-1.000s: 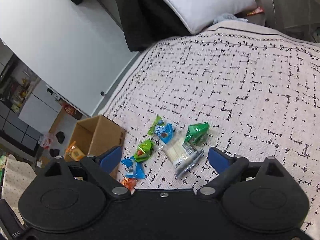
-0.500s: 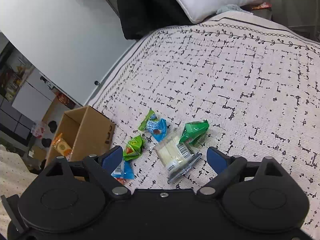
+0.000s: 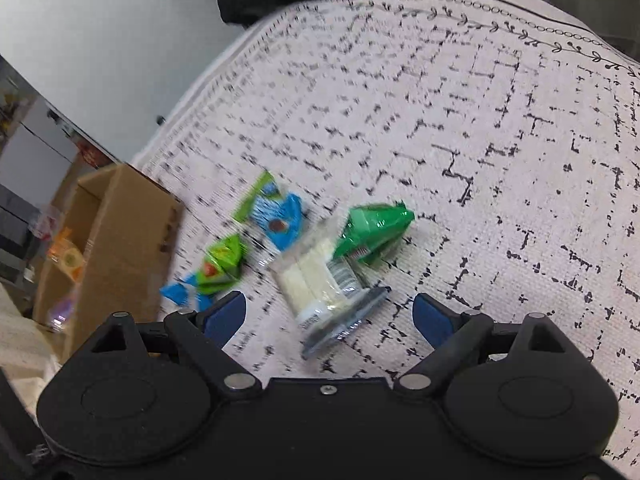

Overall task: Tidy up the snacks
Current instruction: 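Grasp the orange candy with the left gripper while the right grasps the clear white packet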

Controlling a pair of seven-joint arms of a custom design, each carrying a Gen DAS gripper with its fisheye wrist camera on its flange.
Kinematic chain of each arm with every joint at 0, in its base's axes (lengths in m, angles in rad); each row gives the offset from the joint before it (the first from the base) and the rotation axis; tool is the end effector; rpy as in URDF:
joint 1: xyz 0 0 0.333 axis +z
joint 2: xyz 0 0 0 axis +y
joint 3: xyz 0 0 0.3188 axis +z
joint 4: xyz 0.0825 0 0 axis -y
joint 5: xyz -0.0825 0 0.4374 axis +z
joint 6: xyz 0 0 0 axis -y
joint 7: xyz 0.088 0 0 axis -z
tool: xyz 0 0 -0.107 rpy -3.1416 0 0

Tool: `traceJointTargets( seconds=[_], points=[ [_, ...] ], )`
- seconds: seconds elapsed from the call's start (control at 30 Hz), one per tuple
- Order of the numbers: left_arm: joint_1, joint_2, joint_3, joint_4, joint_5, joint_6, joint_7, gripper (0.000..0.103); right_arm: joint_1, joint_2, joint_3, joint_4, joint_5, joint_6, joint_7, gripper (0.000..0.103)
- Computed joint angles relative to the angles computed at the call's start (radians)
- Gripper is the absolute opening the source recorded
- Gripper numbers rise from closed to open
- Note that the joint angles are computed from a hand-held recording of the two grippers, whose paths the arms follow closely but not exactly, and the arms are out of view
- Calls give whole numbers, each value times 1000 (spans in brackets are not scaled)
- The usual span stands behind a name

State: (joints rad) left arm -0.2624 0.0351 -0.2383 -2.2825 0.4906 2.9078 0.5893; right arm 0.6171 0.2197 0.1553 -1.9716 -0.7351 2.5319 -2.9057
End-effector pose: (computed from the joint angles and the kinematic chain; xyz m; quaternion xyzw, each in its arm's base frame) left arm 0.5114 -0.3121 0.3678 -0.6860 0.6595 -0.2779 0.1312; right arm 0.4779 0.4708 0.3672 -0.4867 0.8246 -0.1294 0.2577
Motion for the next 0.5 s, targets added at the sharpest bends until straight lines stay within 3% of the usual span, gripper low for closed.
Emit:
traceJointTargets(
  seconds=[0.1,0.33,0.47,0.5],
  points=[
    [3,-7,-2,-12,-30,18,22,46,-1,33,6,35,30,-24,-48,91],
    [4,-60,3,-67,-168,61,118,41,18,84,0,100,59,-91,-127,88],
    [-16,-100,21,-99,-272,79,198,41,21,88,5,111,88,-113,-173,44],
    [-23,-111,28,-107,-301,82,218,41,20,83,5,105,94,-105,-170,38]
  ],
)
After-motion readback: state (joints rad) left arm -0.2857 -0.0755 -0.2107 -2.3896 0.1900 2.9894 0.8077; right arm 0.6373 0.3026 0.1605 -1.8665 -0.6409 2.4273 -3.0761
